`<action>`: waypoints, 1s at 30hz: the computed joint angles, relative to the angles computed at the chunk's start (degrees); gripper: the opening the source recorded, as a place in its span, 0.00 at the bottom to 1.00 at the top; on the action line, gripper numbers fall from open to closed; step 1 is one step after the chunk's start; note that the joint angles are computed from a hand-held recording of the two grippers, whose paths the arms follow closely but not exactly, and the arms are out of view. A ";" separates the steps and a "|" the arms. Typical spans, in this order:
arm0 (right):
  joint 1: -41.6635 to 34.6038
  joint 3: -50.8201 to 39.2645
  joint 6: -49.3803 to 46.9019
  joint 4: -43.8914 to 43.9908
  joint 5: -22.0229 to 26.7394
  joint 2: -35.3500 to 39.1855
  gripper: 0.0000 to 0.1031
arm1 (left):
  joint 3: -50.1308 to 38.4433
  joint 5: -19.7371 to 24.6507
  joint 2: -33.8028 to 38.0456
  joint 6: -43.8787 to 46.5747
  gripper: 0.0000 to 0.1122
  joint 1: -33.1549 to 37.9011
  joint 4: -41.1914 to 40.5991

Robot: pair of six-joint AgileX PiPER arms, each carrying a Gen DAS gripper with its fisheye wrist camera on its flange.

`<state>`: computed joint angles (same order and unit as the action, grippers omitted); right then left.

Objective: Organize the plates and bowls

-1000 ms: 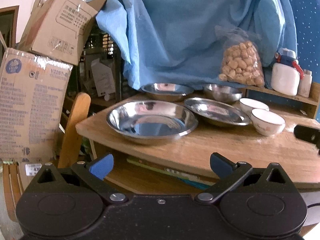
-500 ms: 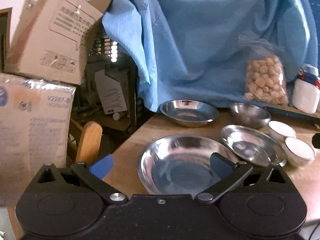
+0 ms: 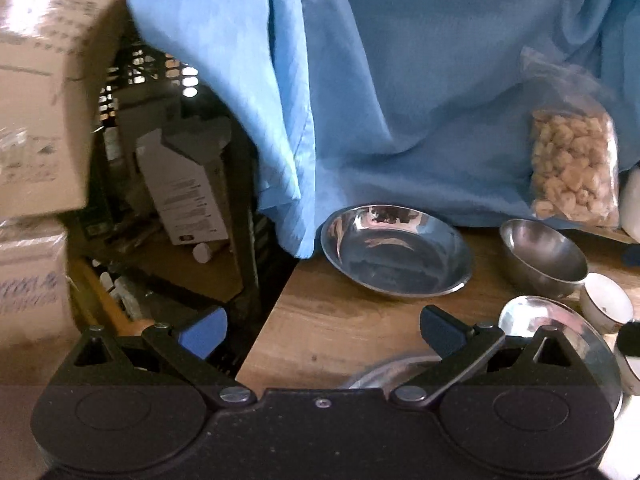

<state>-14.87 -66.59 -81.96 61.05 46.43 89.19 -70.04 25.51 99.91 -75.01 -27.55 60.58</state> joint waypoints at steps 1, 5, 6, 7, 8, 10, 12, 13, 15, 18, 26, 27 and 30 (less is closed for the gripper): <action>0.43 -1.45 0.79 -0.83 0.11 1.50 1.00 | -1.49 -0.40 0.97 2.76 0.91 0.58 -2.18; 2.55 -9.86 5.76 -5.39 1.49 8.02 1.00 | -9.17 -0.39 6.40 12.98 0.91 2.80 -11.52; 3.19 -12.62 7.85 -7.08 1.94 9.83 1.00 | -11.01 -0.17 7.69 14.99 0.91 3.32 -13.56; 3.81 -15.84 10.36 -8.97 2.60 11.86 1.00 | -13.16 -0.06 9.24 17.12 0.91 3.93 -16.12; 4.53 -19.78 13.49 -11.16 3.64 14.29 0.99 | -14.98 -0.14 10.53 19.41 0.91 4.51 -18.82; 5.83 -27.61 19.62 -15.24 6.27 19.01 0.96 | -18.15 0.26 12.77 22.75 0.91 5.27 -23.28; 6.96 -37.03 25.62 -19.18 10.49 24.78 0.90 | -20.35 -0.01 14.69 25.06 0.91 6.01 -26.64; 7.62 -42.13 28.56 -21.33 12.72 27.87 0.86 | -21.44 0.18 15.64 25.82 0.90 6.23 -27.87; 8.36 -49.14 32.39 -24.06 15.52 32.15 0.82 | -22.67 -0.14 17.09 27.27 0.87 6.94 -30.91; 9.18 -56.02 36.33 -27.34 17.10 36.39 0.82 | -23.05 -1.50 18.16 31.24 0.81 8.25 -37.51; 13.43 -70.04 45.79 -39.93 21.07 44.75 0.70 | -26.25 -0.32 20.32 34.55 0.66 9.25 -42.56; 14.00 -71.62 46.46 -41.73 21.79 45.61 0.68 | -26.83 0.13 20.62 35.14 0.64 9.44 -43.31; 15.95 -75.02 48.29 -46.74 22.48 47.97 0.63 | -29.08 1.47 21.99 37.82 0.55 10.19 -46.68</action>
<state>1.08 -141.60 -33.67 14.31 68.91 137.15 -99.11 26.98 121.90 -37.19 -17.36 13.90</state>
